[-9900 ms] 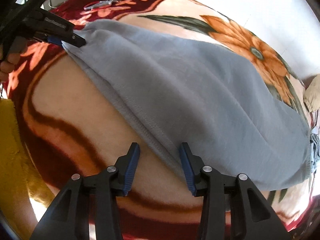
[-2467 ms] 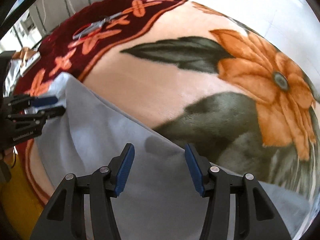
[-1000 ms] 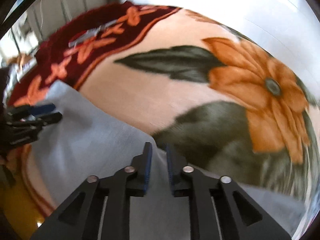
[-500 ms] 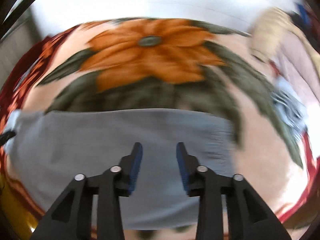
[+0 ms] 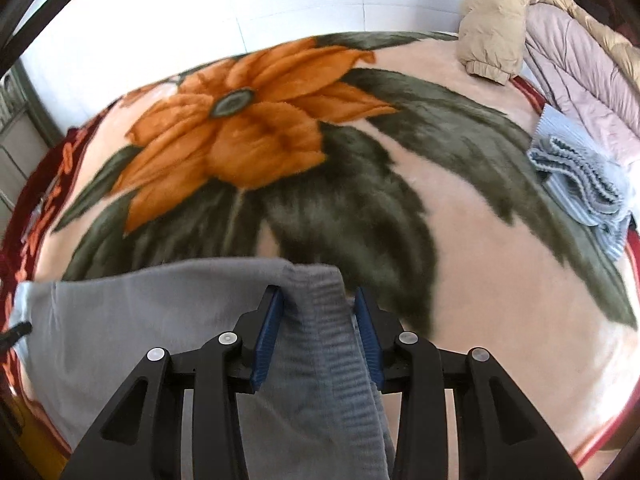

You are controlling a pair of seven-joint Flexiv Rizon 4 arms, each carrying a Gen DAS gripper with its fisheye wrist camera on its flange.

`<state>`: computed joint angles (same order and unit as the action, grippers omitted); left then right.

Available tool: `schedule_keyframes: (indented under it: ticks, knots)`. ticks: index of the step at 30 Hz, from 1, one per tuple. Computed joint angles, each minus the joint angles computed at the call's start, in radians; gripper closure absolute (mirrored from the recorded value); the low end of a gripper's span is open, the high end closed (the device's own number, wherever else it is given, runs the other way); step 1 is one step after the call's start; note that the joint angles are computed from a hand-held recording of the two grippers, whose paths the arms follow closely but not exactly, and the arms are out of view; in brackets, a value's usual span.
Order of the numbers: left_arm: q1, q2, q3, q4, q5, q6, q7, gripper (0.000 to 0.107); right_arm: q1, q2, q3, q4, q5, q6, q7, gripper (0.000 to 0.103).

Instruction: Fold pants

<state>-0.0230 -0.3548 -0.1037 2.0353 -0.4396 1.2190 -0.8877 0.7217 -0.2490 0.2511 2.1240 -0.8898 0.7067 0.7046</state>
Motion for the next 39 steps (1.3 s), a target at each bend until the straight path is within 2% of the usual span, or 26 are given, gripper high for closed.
schedule_keyframes:
  ticks: [3,4,6,10,14,15,18,20,22,24,25,27,30,32,34,36,39]
  knots:
    - [-0.017,-0.005,0.014,0.005,0.033,0.032,-0.021,0.055,0.014,0.012,-0.024,0.036,-0.140,0.011,0.167,0.067]
    - [-0.019,-0.006,0.016,0.005,0.042,0.037,-0.026,0.055,0.027,0.017,-0.024,0.043,-0.199,-0.011,0.229,0.076]
    - [-0.018,-0.006,0.016,0.006,0.050,0.042,-0.032,0.055,0.030,0.021,-0.012,0.043,-0.243,-0.032,0.260,0.079]
    - [-0.009,-0.007,0.006,0.006,0.045,0.040,-0.036,0.054,0.073,0.015,0.029,-0.003,-0.223,-0.155,0.201,0.082]
    - [-0.010,-0.009,0.005,0.013,0.053,0.062,-0.038,0.053,0.141,-0.011,0.055,-0.106,-0.096,-0.391,0.073,0.082]
    - [-0.013,-0.011,0.006,0.014,0.059,0.072,-0.039,0.053,0.140,-0.009,0.054,-0.110,-0.074,-0.408,0.068,0.082]
    - [-0.018,-0.018,0.010,0.015,0.075,0.091,-0.049,0.051,0.101,0.000,0.044,-0.084,-0.002,-0.373,0.083,0.082]
    - [-0.016,-0.021,0.008,0.014,0.084,0.096,-0.049,0.050,0.052,-0.012,0.028,-0.047,0.026,-0.255,0.114,0.082]
    - [-0.009,-0.024,0.000,0.015,0.086,0.103,-0.037,0.049,0.035,-0.048,0.018,-0.051,0.055,-0.212,0.102,0.081]
    - [0.002,-0.025,-0.011,0.015,0.079,0.100,-0.023,0.048,0.049,-0.065,0.011,-0.065,0.068,-0.232,0.118,0.078]
    - [0.009,-0.024,-0.018,0.016,0.070,0.096,-0.015,0.048,0.060,-0.066,0.009,-0.076,0.072,-0.257,0.129,0.072]
    - [0.020,-0.021,-0.031,0.020,0.048,0.092,0.001,0.048,0.069,-0.057,0.015,-0.093,0.106,-0.290,0.126,0.068]
    - [0.022,-0.014,-0.033,0.022,0.035,0.083,0.018,0.048,0.090,-0.045,0.027,-0.134,0.141,-0.367,0.094,0.068]
    - [0.015,-0.005,-0.023,0.021,0.038,0.070,0.018,0.048,0.123,-0.054,0.040,-0.202,0.166,-0.467,0.037,0.068]
    - [0.007,0.007,-0.005,0.019,0.051,0.045,0.011,0.048,0.147,-0.071,0.046,-0.254,0.161,-0.497,-0.011,0.068]
    - [0.003,0.021,0.009,0.022,0.063,0.038,0.013,0.048,0.162,-0.090,0.045,-0.289,0.148,-0.472,-0.056,0.068]
    - [0.001,0.036,0.032,0.021,0.084,0.035,0.012,0.048,0.184,-0.134,0.036,-0.347,0.125,-0.377,-0.117,0.068]
